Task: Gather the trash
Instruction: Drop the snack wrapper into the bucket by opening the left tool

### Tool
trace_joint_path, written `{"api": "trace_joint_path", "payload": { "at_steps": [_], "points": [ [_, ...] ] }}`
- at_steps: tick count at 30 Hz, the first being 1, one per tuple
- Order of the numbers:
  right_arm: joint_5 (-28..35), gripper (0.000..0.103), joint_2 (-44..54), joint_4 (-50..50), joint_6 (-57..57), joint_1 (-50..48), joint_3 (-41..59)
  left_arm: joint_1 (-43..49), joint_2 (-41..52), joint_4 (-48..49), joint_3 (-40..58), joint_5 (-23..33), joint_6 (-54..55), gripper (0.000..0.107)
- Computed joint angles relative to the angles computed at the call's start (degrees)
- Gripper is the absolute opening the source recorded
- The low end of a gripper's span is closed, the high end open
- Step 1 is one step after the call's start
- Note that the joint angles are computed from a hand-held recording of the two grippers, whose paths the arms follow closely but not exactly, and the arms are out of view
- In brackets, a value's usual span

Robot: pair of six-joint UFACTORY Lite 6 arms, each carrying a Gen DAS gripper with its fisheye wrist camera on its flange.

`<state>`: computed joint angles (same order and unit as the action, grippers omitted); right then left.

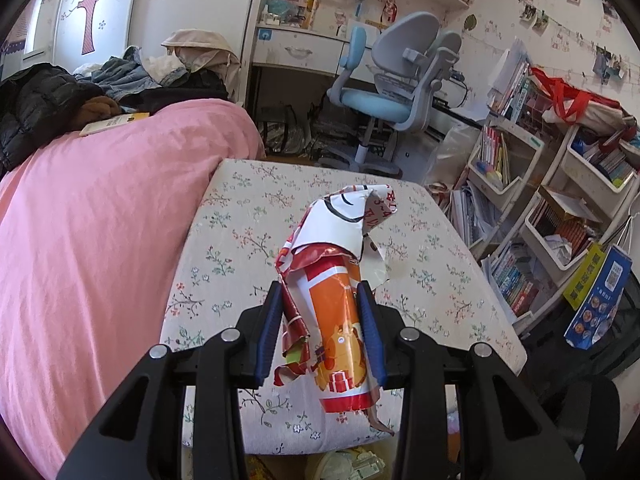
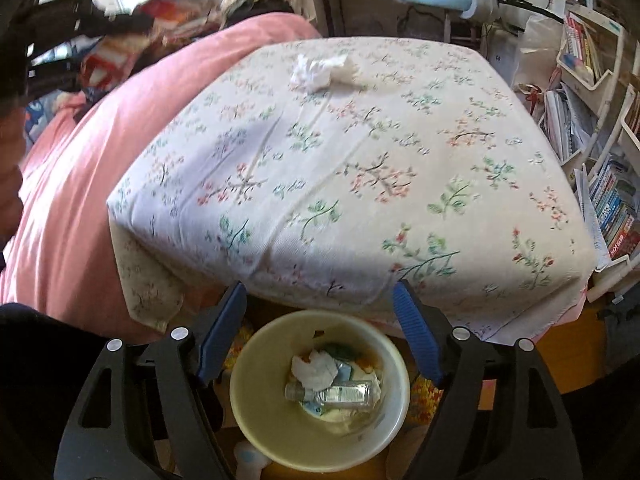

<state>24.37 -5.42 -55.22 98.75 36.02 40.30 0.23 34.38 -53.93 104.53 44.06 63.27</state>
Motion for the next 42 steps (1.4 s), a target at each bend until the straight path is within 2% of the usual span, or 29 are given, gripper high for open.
{"api": "trace_joint_path", "payload": {
  "at_steps": [7,14,29,36,38,40,42],
  "points": [
    [-2.3,0.073,-5.9,-5.8,6.8,-3.1,-5.7,-1.0,-7.2,-0.7,-11.4,-3.9,6.1,0.038],
    [-2.1,0.074,-13.9,-9.8,11.5,-5.3,-10.7,-2.1,-14.1,-0.7,-22.9,-6.5,11.5,0.038],
    [-1.7,0.075,-28.8,-8.3,11.8,-7.8,-17.6,-3.8,-20.4,4.4,-38.7,-3.6,10.6,0.038],
    [-4.4,0.077,-33.3,-5.3,9.0,-10.1,-20.0,-5.6,-23.5,8.4,-46.3,-6.0,9.6,0.038],
    [-5.5,0.078,-33.2,-5.0,8.6,-11.2,-20.0,-7.1,-25.0,12.1,-49.7,-7.2,8.2,0.040],
    [-6.3,0.078,-33.5,-3.8,7.1,-12.1,-20.0,-9.6,-26.8,16.9,-53.1,-10.7,4.8,0.050],
    [-6.7,0.078,-33.6,-3.0,5.9,-12.5,-19.5,-11.6,-28.7,20.2,-56.2,-13.7,2.9,0.055]
  ]
}}
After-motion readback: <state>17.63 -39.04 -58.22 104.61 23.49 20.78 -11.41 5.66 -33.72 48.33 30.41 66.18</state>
